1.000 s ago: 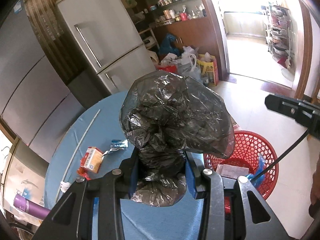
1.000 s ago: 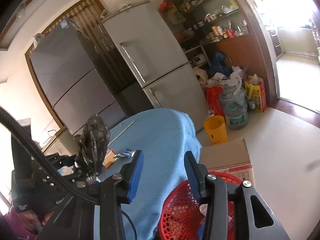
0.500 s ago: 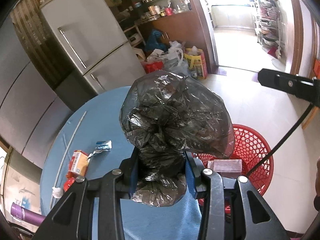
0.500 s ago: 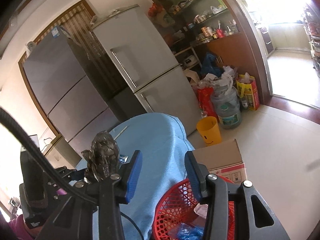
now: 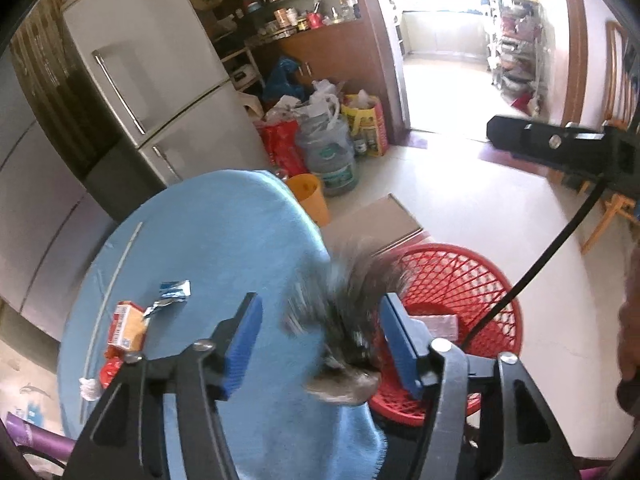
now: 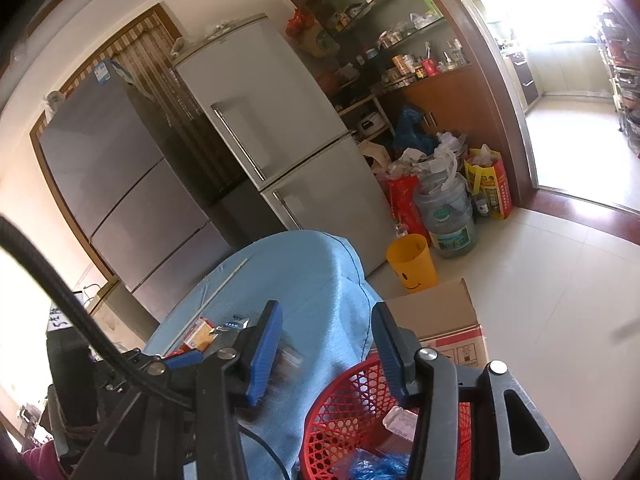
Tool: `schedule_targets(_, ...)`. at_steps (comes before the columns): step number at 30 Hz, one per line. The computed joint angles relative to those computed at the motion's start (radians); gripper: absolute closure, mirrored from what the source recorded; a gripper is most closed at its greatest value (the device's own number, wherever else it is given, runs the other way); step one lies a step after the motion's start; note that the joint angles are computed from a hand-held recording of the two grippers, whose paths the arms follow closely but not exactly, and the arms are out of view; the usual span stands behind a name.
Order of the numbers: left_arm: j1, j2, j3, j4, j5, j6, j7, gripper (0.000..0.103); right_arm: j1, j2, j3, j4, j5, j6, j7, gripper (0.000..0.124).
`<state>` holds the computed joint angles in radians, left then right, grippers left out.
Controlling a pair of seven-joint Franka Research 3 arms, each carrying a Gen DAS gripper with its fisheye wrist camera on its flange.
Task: Collect trash
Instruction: 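Open the right tool to drop the blue bag while the left tool drops the black bag, then move both open tools back over the table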
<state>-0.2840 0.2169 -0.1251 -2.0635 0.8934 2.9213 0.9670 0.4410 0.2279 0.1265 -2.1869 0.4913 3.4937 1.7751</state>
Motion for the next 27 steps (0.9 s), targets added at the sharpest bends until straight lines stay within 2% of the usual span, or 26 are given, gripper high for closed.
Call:
schedule_targets(8, 0.047, -0.022, -0.003, -0.057, -0.107, 0.016, 0.046, 0.040, 0.023, 0.007, -0.015, 0.015, 0.023, -0.020, -0.027, 0.074)
schedule_targets(10, 0.055, -0.040, 0.013, -0.091, -0.097, 0.029, 0.022, 0.040, -0.004, 0.014, 0.012, 0.018, -0.007, -0.029, -0.004, 0.074)
schedule_targets(13, 0.048, -0.079, 0.072, -0.150, 0.077, 0.022, -0.152, 0.040, -0.004, 0.027, 0.016, 0.033, -0.032, -0.052, 0.001, 0.074)
schedule_targets(16, 0.094, -0.125, 0.085, -0.218, 0.195, 0.014, -0.285, 0.040, -0.007, 0.046, 0.028, 0.056, -0.054, -0.085, 0.003, 0.073)
schedule_targets(21, 0.215, -0.208, 0.110, -0.333, 0.384, 0.003, -0.529, 0.040, 0.068, 0.094, -0.025, 0.128, -0.059, -0.177, -0.013, 0.073)
schedule_targets(24, 0.293, -0.216, 0.116, -0.355, 0.443, 0.002, -0.611, 0.039, 0.112, 0.141, -0.056, 0.199, -0.085, -0.253, -0.011, 0.073)
schedule_targets(27, 0.365, -0.199, 0.120, -0.350, 0.439, 0.027, -0.640, 0.038, 0.091, 0.192, -0.017, 0.276, -0.114, -0.316, -0.016, 0.073)
